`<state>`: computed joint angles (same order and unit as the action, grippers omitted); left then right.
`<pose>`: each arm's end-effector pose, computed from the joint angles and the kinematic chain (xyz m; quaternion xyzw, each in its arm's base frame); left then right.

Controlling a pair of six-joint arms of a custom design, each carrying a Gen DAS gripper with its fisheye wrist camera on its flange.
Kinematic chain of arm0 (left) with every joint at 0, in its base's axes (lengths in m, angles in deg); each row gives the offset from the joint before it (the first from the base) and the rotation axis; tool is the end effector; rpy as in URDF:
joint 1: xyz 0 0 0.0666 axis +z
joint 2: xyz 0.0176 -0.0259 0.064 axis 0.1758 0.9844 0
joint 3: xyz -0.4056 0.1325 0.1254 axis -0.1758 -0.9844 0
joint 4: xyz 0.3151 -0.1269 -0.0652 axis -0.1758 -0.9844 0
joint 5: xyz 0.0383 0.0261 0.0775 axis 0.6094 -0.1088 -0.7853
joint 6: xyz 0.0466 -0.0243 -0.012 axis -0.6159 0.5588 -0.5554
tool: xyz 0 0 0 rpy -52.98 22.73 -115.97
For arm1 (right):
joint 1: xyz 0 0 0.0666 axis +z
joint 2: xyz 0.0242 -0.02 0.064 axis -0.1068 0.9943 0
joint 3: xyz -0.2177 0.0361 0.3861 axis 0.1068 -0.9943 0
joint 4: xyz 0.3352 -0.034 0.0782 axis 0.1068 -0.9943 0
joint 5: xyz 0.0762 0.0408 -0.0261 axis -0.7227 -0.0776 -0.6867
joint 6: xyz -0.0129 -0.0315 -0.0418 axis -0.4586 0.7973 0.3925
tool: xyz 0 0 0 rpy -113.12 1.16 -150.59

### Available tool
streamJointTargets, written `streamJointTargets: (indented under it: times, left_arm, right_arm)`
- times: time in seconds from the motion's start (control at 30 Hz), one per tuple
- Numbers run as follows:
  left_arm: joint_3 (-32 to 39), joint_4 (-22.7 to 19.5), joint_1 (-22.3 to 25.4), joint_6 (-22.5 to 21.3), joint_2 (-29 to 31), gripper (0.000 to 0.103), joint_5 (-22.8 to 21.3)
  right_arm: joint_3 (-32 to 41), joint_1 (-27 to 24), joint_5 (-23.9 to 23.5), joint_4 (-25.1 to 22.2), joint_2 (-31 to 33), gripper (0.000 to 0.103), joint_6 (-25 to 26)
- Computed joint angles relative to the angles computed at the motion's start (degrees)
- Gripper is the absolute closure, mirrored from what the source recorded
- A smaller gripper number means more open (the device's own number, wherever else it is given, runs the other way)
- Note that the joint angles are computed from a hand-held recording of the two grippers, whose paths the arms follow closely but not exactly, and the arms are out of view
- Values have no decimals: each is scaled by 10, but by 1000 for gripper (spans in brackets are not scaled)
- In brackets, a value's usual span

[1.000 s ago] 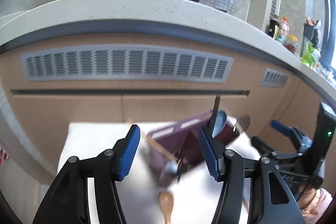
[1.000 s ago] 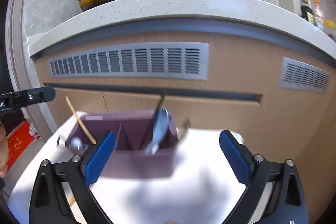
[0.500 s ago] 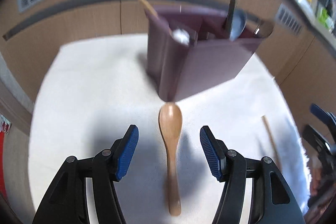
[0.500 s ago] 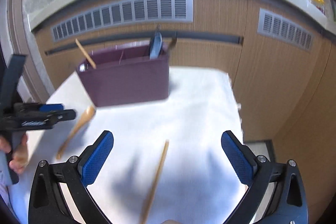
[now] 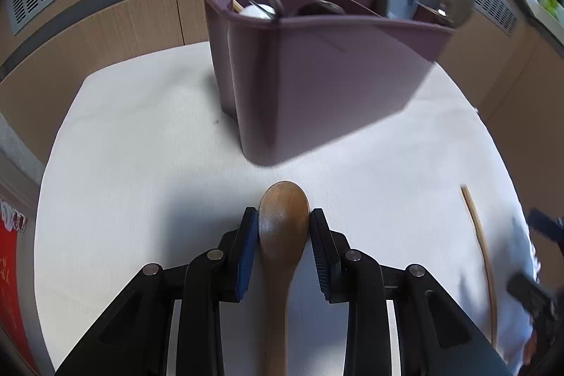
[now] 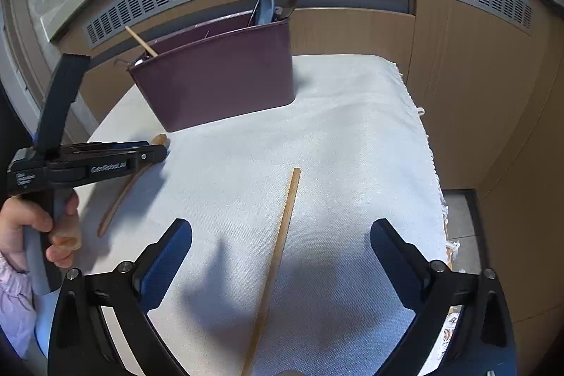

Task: Organize utensils
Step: 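Grasp the wooden spoon handle with the left gripper, then grasp the wooden chopstick with the right gripper while the left gripper lifts the wooden spoon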

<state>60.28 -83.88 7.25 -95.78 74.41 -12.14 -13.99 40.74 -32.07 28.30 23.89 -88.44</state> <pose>0.3892 -0.0286 0.3331 0.1744 0.9426 -0.0920 0.2693 0.2514 0.2455 0.3407 0.0189 0.9357 0.0475 0.3492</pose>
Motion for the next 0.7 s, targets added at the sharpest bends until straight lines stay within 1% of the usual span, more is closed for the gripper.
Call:
streamJointTargets:
  times: [0.1,0.2,0.33,0.6,0.67,0.7]
  left_arm:
    - [-24,-14,10,-22,-33,72,13]
    - [-48,-32,15,-35,-64,72,11]
    - [-69,-57,23,-45,-93,72,8]
    - [-81,-75,38,-52,-110,71,17]
    - [-81,-76,37,-49,-109,71,18]
    - [-81,-76,37,-47,-109,71,19]
  right_arm:
    - [13,1,2,-15,12,8,13]
    - [21,-3,-14,-20,24,10,13]
    - [22,-5,-36,-12,39,10,5]
    - [24,0,-80,-12,57,10,-6]
    - [22,2,-89,-10,57,9,-10]
    - [22,3,-93,-10,57,6,-10]
